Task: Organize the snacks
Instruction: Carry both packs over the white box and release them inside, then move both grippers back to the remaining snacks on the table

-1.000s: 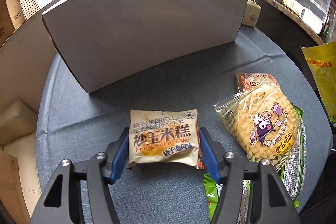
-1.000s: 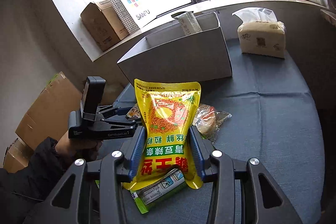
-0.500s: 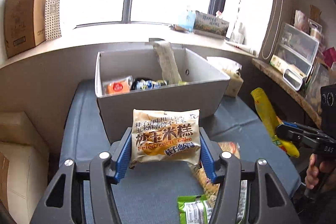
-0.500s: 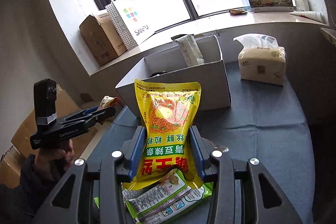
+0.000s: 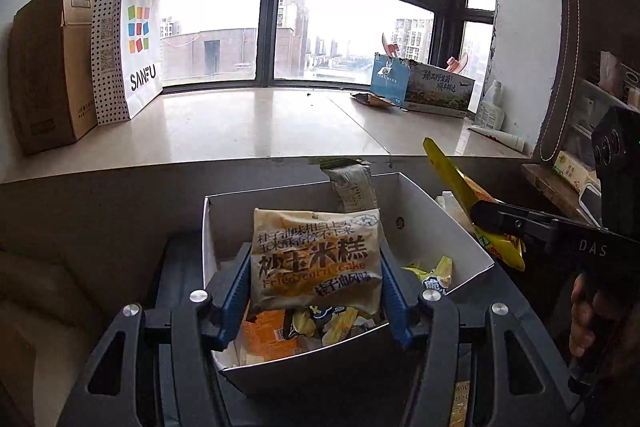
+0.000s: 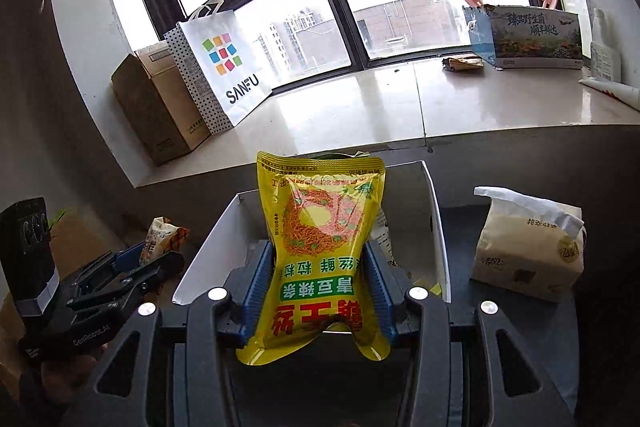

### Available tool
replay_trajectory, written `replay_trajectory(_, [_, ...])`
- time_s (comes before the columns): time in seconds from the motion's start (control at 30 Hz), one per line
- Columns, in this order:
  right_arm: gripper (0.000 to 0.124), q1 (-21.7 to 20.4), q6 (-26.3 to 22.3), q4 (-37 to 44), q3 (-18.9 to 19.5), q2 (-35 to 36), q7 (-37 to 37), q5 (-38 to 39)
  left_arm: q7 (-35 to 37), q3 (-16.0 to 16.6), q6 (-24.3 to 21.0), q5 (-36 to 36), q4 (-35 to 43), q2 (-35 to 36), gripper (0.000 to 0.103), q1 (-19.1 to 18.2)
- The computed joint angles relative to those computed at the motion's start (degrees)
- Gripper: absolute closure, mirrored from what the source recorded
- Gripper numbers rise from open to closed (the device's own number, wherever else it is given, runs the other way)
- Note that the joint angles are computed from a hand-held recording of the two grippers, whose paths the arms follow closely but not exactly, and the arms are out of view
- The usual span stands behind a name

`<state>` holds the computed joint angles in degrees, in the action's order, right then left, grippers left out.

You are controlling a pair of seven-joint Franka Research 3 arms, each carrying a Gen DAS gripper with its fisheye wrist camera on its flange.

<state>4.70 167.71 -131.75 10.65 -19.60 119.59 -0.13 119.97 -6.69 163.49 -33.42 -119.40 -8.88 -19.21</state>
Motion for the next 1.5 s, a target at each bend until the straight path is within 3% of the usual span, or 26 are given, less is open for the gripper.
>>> replay_trajectory(0.1, [0.073, -2.9, -3.1, 5.2, 1.1, 4.5, 2.8, -4.1, -7.7, -1.8, -1.9, 7.3, 5.7, 5.3, 0.037, 2.4])
replay_trajectory(0.13, [0.056, -2.0, -3.7, 6.7, -0.1, 5.9, 1.7, -3.8, -10.2, -2.5, -3.2, 10.1, 7.9, 7.3, 0.029, 3.2])
replay_trajectory(0.17, [0.048, -0.7, -5.4, 8.3, -1.4, 7.2, 0.5, -2.8, -14.6, -3.1, -4.9, 14.7, 9.8, 8.8, 0.02, 4.1])
replay_trajectory(0.2, [0.032, -1.0, -7.1, 9.4, -1.4, 7.9, 2.1, -4.1, -19.9, -3.6, -5.3, 20.5, 10.6, 9.7, 0.003, 4.8])
replay_trajectory(0.27, [0.021, -1.7, -6.8, 9.3, -1.1, 7.8, 6.5, -8.7, -20.9, -4.4, -2.8, 21.6, 9.3, 9.5, 0.0, 5.8])
replay_trajectory(0.33, [0.021, -1.5, -6.2, 8.3, -1.4, 7.1, 8.1, -10.8, -16.2, -5.0, -5.3, 16.2, 9.4, 9.2, 0.0, 6.4])
replay_trajectory(0.47, [0.021, -0.7, -9.8, 7.7, -2.3, 6.3, 11.0, -10.7, -15.8, -5.4, -4.3, 17.3, 6.6, 7.3, 0.0, 6.3])
replay_trajectory(0.57, [0.021, 0.8, -6.7, 4.4, -4.0, 4.3, 9.8, -6.7, -10.2, -4.6, -5.0, 10.2, 4.2, 4.6, 0.0, 5.3])
replay_trajectory(0.67, [0.021, 0.4, -5.7, 1.6, -3.2, 1.4, 9.0, -6.2, -8.2, -3.5, -4.0, 8.8, -0.2, 0.2, 0.0, 4.0])
replay_trajectory(0.8, [0.021, 0.3, -4.1, -4.3, -1.5, -5.5, 10.3, -3.2, 0.8, 1.9, -3.8, 0.4, -8.6, -9.4, 0.0, -2.1])
replay_trajectory(0.93, [0.021, 0.1, -0.8, -11.1, 1.4, -13.5, 10.6, -0.3, 4.2, 6.6, -3.5, -3.1, -16.3, -18.4, 0.0, -7.3])
replay_trajectory(1.1, [0.021, 0.4, 0.7, -18.4, 5.7, -23.3, 10.5, 2.1, 3.6, 9.7, -4.9, -1.7, -24.4, -27.7, 0.0, -10.8])
replay_trajectory(1.27, [0.021, 2.7, -1.1, -25.0, 9.1, -33.2, 10.1, 3.3, 1.3, 11.6, -5.7, 0.4, -30.7, -34.8, 0.0, -13.5])
replay_trajectory(1.4, [0.021, 4.1, -6.1, -28.2, 12.2, -39.2, 10.1, 2.6, -1.8, 10.9, -6.1, 4.4, -34.1, -38.4, 0.0, -14.0])
replay_trajectory(1.5, [0.021, 6.7, -8.9, -30.0, 12.6, -41.6, 9.8, 2.1, -2.7, 13.2, -6.5, 4.3, -35.6, -40.0, 0.0, -17.3])
